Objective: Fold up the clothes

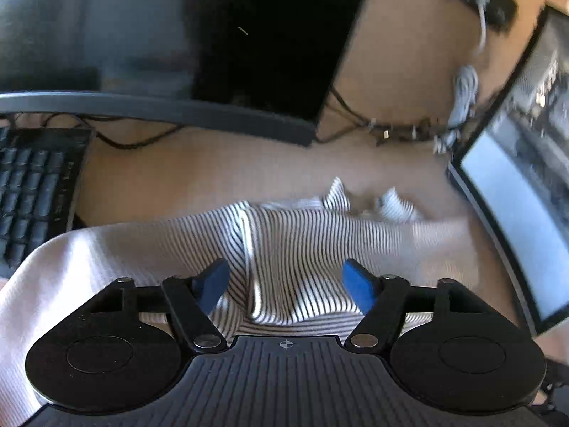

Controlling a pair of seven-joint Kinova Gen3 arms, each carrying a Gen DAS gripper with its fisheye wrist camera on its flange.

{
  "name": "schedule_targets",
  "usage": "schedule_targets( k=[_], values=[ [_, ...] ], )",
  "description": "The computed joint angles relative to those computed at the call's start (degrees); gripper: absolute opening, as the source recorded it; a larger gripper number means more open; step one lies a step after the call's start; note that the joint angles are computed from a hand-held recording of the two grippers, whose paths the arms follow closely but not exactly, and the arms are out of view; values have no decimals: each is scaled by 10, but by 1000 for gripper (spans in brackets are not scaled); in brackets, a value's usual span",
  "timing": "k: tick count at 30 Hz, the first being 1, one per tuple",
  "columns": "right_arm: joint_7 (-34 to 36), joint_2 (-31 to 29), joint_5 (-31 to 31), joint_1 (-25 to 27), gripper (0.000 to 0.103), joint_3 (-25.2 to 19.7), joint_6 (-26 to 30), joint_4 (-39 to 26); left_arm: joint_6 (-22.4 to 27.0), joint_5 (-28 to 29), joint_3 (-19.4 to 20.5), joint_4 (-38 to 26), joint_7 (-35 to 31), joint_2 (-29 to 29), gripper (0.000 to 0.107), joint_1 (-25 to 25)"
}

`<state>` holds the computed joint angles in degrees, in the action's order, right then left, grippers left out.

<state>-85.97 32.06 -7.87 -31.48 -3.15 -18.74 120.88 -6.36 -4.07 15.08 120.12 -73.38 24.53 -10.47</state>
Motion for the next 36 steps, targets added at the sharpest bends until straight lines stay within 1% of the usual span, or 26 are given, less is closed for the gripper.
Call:
schedule_targets(
  k=[1,3,4,7,8,9,10,12,13,14,15,16,18,20,23,25,26,27,29,30,31,32,33,34,35,36],
  values=[
    [-1,2,-2,-1,51,0,-12,6,7,12,-24,-6,-17,5,68,27],
    [-3,4,-3,0,51,-4,-32,14,19,57,-75,-16,-58,14,58,80],
    [-5,5,1,6,52,-10,-35,16,17,80,-101,-20,-70,22,56,106],
    [-9,6,12,18,52,-19,-36,16,-2,142,-174,-15,-126,28,46,186],
    [-12,6,15,23,52,-23,-32,14,-5,149,-199,-15,-133,28,36,212],
    [-17,4,20,30,52,-28,-22,10,-11,146,-224,-13,-131,29,20,239],
    [-24,2,28,41,51,-36,-8,3,-26,134,-239,-5,-120,23,12,255],
    [-35,-6,34,51,49,-41,3,-4,-69,107,-252,16,-107,13,11,270],
    [-36,-10,35,48,49,-38,-4,-7,-90,108,-271,20,-113,12,10,291],
    [-33,-12,37,44,49,-34,-10,-13,-112,118,-278,30,-129,8,8,301],
    [-30,-14,39,41,49,-31,-15,-20,-131,124,-277,38,-137,3,8,301],
    [-26,-16,41,39,49,-28,-20,-27,-144,119,-265,43,-138,-3,8,291],
    [-18,-14,44,35,49,-25,-28,-46,-159,124,-245,43,-152,-9,8,277],
    [-18,3,53,40,49,-34,-18,-82,-174,127,-227,44,-162,-11,8,262],
    [-41,44,93,86,49,-93,35,-152,-186,156,-226,49,-181,-4,8,259],
    [-66,70,111,85,48,-100,82,-196,-195,186,-238,57,-198,-1,8,269],
    [-67,78,107,73,48,-87,100,-210,-200,209,-244,61,-213,0,8,272],
    [-62,84,93,54,48,-64,118,-221,-207,229,-250,67,-221,-2,8,273],
    [-64,94,76,18,46,-19,139,-230,-208,243,-236,79,-213,-15,8,244],
    [-63,94,74,13,45,-11,136,-226,-211,235,-219,87,-202,-22,8,218],
    [-61,93,74,11,45,-8,128,-220,-211,218,-206,94,-182,-29,8,191],
    [-59,91,73,8,45,-3,120,-214,-203,195,-184,99,-160,-37,12,165],
    [-57,89,67,-5,44,11,116,-210,-195,172,-163,104,-137,-45,15,138],
    [-56,86,58,-24,44,32,112,-206,-184,149,-136,102,-123,-43,21,115],
    [-53,82,51,-38,44,46,103,-200,-174,125,-110,101,-109,-40,31,93],
    [-49,79,47,-45,43,54,96,-194,-164,102,-83,99,-95,-36,37,71]
  ],
)
